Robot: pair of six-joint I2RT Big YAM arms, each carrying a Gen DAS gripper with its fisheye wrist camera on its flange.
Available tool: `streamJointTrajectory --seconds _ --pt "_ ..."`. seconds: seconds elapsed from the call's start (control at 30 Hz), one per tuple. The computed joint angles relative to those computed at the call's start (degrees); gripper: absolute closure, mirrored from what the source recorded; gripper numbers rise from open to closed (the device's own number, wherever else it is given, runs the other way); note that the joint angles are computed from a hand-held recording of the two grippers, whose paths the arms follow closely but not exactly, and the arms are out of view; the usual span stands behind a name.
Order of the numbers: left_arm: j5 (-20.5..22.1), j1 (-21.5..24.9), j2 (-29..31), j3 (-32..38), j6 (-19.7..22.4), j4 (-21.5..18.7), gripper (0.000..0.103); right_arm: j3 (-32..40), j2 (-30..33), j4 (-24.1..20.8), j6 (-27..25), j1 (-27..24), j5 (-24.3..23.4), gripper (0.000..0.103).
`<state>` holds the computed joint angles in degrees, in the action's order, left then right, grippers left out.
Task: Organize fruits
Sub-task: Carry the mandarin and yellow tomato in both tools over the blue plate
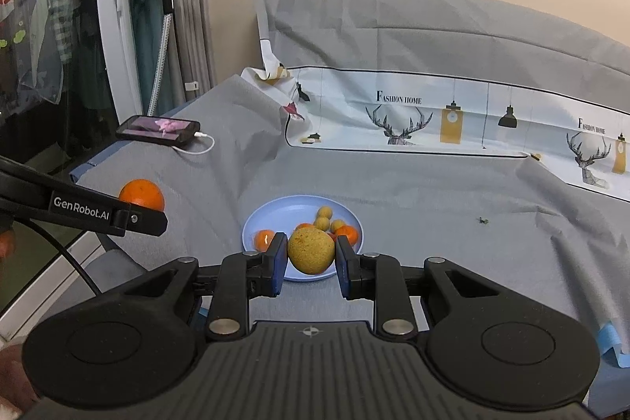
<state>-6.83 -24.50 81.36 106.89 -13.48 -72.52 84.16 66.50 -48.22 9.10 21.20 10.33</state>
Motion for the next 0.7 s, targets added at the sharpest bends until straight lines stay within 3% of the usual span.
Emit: streamJointTrajectory --seconds 0.7 --pt "0.2 2.2 7.3 6.7 0.6 -3.3 0.065 3.5 5.6 -2.6 -0.9 -1.7 -2.2 0.076"
